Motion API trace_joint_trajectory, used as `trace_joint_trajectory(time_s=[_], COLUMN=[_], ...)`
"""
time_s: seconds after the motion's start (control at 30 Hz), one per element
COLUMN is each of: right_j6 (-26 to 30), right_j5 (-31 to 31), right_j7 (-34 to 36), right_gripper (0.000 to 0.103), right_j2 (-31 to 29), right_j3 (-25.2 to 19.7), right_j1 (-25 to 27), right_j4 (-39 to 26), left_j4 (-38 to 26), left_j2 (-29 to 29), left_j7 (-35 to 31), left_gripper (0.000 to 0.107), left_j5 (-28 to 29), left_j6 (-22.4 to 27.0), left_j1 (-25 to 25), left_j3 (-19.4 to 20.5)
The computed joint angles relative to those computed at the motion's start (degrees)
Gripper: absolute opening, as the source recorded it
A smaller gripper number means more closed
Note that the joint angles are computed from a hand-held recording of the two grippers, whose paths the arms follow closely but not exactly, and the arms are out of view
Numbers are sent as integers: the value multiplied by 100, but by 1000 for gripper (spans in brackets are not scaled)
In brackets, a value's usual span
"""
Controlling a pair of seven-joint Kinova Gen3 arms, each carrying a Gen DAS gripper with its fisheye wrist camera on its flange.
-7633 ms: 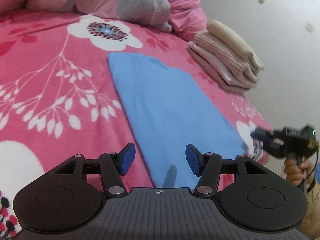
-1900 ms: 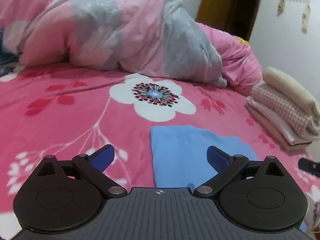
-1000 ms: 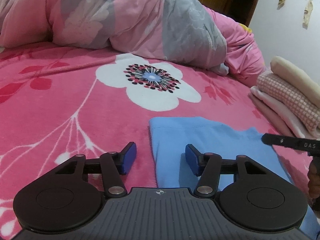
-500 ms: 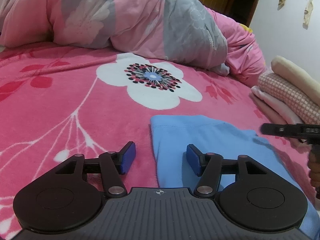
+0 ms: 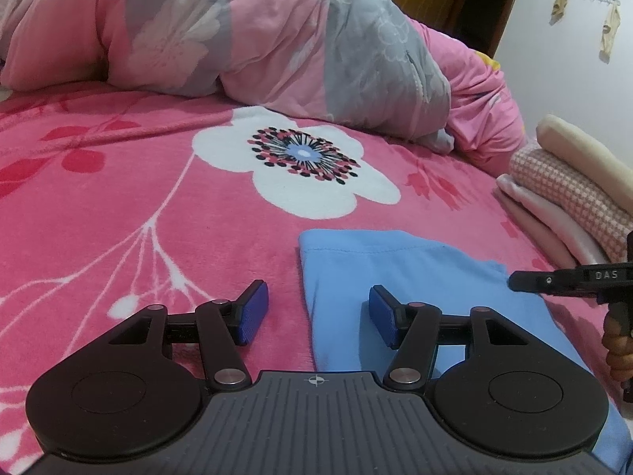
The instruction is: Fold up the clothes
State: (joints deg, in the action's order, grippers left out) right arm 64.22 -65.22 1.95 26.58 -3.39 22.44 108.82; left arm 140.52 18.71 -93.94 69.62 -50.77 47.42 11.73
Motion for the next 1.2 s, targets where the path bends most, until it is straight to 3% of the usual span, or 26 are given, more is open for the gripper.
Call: trace_joint_trajectory(time_s=[0.27,0.57,0.7,0.8,0.9,1.1,1.2], right_j6=[-252,-722,-785,-586,-86,1122,1486], right_j5=[-712,-723,-600,-722,-633,40,405], right_j7=[1105,1179,834,761,804,766,830], right_gripper=[1,1,4,6,16,19,19], right_j2=[-383,-374,-423,-718,-1154,-1583,-1555], right_j3=[19,151,164,265,626,1600,1913], right_j1=[-100,-376,-356,-106,346,1375,1851], right_j4=[462,538,561,770,1094,1596,1854], left_j4=[-34,-88,-129,-157,-205,-190,-215], left_j2=[8,39,39,-4,-89,-409,-605], left_j7=[-63,-156,-269,-387,-566,-967,-1322], left_gripper=[57,57,58,61,70,77,77], left_j5=[146,254,323,404,642,1123,1278], left_j6=[-55,-79,-52,-22,-58,-398,-249], left_j1=[35,42,35,32,74,354,441], left_j3=[16,35,38,58,97,408,593])
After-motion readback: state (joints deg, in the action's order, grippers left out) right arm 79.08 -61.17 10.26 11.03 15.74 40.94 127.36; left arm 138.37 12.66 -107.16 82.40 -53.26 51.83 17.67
